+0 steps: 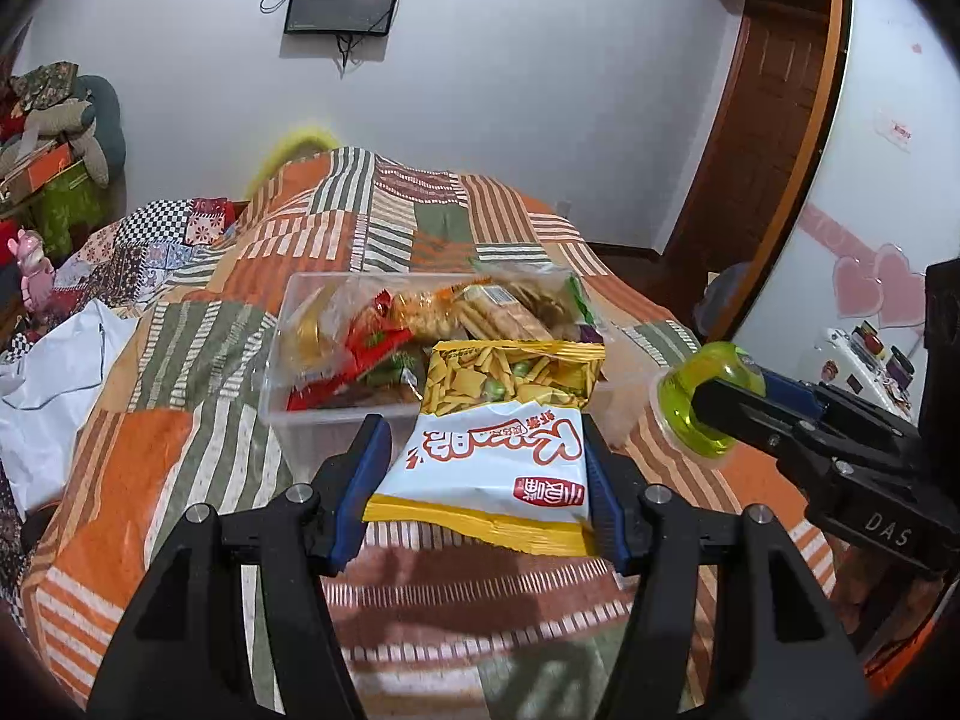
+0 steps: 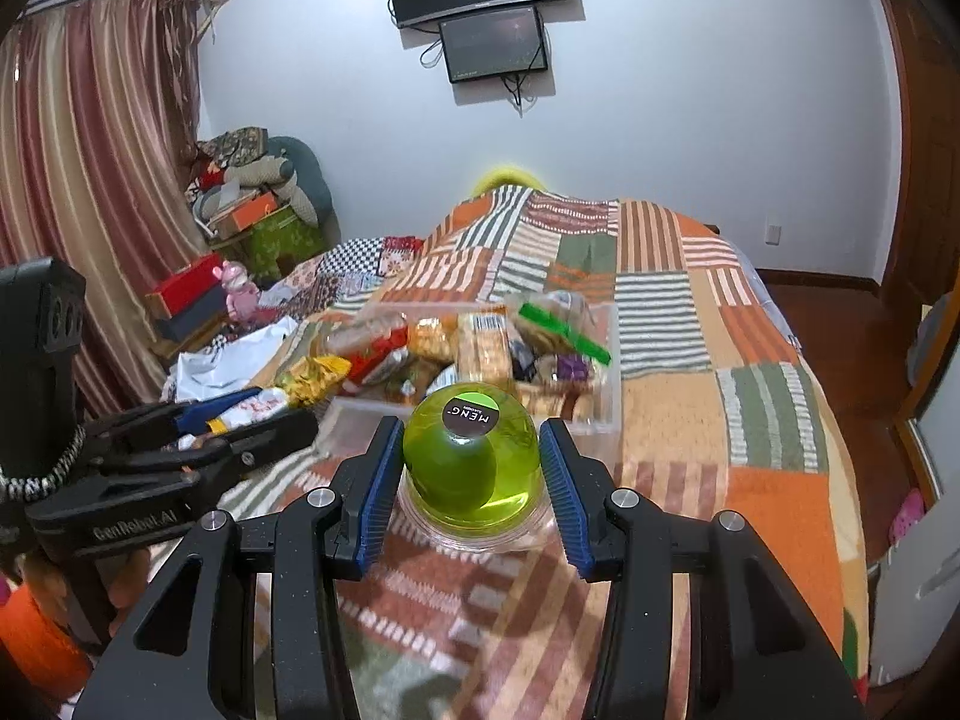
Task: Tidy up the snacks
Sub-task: 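Carry the yellow snack bag with the left gripper while the right gripper carries the jelly cup over the box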
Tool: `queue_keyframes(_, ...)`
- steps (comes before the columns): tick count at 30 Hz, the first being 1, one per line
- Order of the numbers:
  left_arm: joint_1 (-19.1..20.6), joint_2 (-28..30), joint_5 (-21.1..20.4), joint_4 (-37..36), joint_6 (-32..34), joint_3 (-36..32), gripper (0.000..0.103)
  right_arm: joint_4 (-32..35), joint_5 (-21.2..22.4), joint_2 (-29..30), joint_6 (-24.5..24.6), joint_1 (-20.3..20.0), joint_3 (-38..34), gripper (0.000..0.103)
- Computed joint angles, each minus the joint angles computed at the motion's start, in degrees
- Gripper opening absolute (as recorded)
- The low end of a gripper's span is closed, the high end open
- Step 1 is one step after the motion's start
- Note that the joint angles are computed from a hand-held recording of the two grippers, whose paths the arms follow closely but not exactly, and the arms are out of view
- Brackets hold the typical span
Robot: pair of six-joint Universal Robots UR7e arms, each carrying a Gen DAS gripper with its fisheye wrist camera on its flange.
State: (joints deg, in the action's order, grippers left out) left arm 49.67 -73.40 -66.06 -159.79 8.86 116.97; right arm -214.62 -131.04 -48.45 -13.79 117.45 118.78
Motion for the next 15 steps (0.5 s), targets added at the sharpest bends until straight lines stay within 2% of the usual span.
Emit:
queue_keyframes(5, 0.2, 2.4, 0.3, -1.5, 1.3, -1.6, 0.06, -0.4, 0.8, 1.1, -1.4, -0.5, -2.7, 0.043)
queue_keyframes(10, -0.1, 5.0, 2.2, -6.1, 4.4, -2.5, 0.06, -0.8, 0.1, 2.2, -3.1, -0.9, -4.7, 0.043)
queue_keyframes(15, 0.7, 7.4, 2.1, -6.7, 5.4, -4.8, 0.06, -0.1, 0.0, 2.6, -2.7, -2.0, -5.8, 0.043)
